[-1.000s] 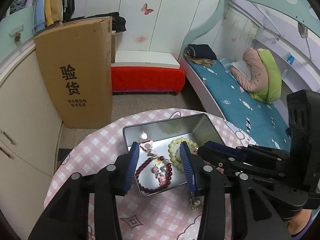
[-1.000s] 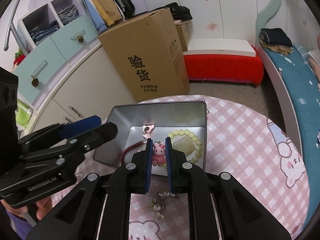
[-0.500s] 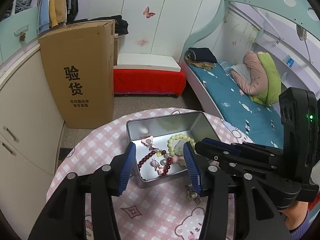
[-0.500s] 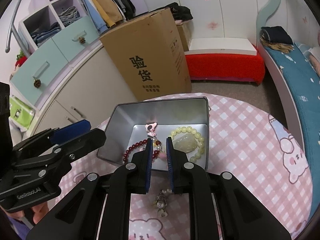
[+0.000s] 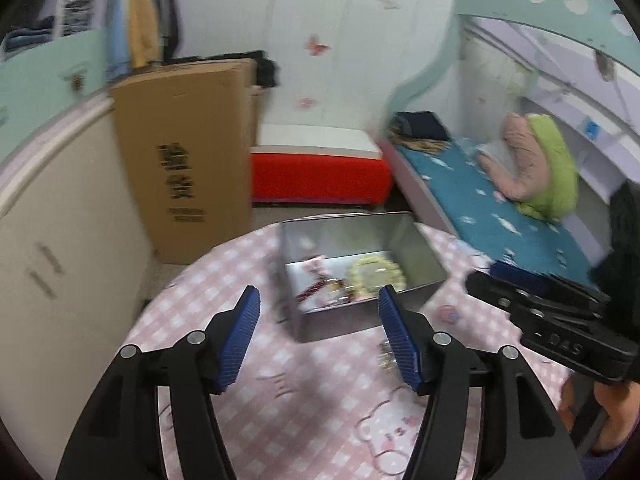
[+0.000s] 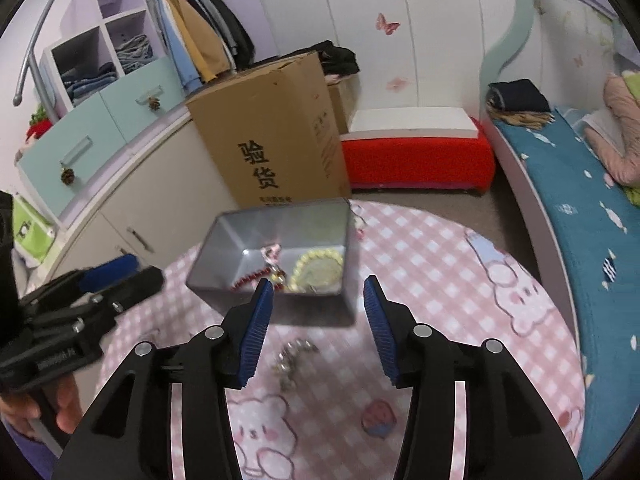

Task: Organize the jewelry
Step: 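Move the left tool to the silver pearl keychain and close on it, then close the right tool on the silver heart pendant chain while the left tool holds the keychain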

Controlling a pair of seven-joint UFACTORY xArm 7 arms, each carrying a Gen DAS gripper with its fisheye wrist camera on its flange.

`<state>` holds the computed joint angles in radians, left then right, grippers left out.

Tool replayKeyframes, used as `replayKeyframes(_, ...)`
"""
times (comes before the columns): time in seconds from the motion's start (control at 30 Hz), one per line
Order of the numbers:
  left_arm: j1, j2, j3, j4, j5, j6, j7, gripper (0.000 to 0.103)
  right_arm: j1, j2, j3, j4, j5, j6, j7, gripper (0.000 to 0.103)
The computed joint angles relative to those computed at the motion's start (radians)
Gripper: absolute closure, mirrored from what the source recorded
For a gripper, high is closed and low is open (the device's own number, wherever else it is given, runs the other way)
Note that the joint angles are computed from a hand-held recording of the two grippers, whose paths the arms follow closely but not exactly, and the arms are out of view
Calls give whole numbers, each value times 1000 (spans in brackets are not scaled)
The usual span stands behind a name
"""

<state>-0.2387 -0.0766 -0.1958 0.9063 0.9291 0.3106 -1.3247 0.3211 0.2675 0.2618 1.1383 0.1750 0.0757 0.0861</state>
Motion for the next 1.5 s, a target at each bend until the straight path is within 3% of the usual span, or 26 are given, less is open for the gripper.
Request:
replayKeyframes(0.03,21,-17,-25,-14,42,7,-38,44,10,-2,-11,-12,-9,-2,10,56)
replayKeyframes(0.1,2,-28,-9,-32,33,13,-28,44,59,-3,-66,-26,-61,4,63,56)
replayKeyframes(0.13,6,-34,-9,-45,34,2,-40,44,52,2,-56,-27,-66,7,63,56)
replayKeyframes(0.17,8,-35,-9,-55,24,-12,-35,44,28,8,-26,-33,-46,6,37,56)
replayKeyframes(0.27,12,-25,-14,-68,-2,-10,-18,44,85,25,-78,-32,-107,12,89,56)
replayKeyframes(0.4,6,-6,-12,-86,-58,-72,19,44,117,35,-123,-51,-152,1,167,56)
replayKeyframes(0.53,-35,68,-30,-33,5,-59,15,44,49,29,-74,-85,-116,-17,164,56)
replayKeyframes(0.7,-119,169,10,38,27,-41,19,46,-26,21,-9,-128,-70,-29,117,56)
replayKeyframes(0.93,-187,235,86,82,-34,-38,68,61,-159,29,128,-160,52,-52,-2,56)
replayKeyframes(1.2,-233,280,128,120,-77,-38,113,62,-246,45,226,-151,146,-60,-111,56)
replayKeyframes(1.27,-237,292,129,129,-100,-33,136,82,-267,49,250,-150,169,-61,-136,56)
replayKeyframes(1.33,-241,299,135,130,-121,-37,155,84,-270,49,254,-149,182,-59,-151,56)
replayKeyframes(1.4,-256,302,153,129,-111,-33,147,95,-266,51,251,-147,193,-58,-160,56)
replayKeyframes(1.5,-254,293,164,110,-105,-58,144,95,-249,56,237,-138,198,-51,-166,56)
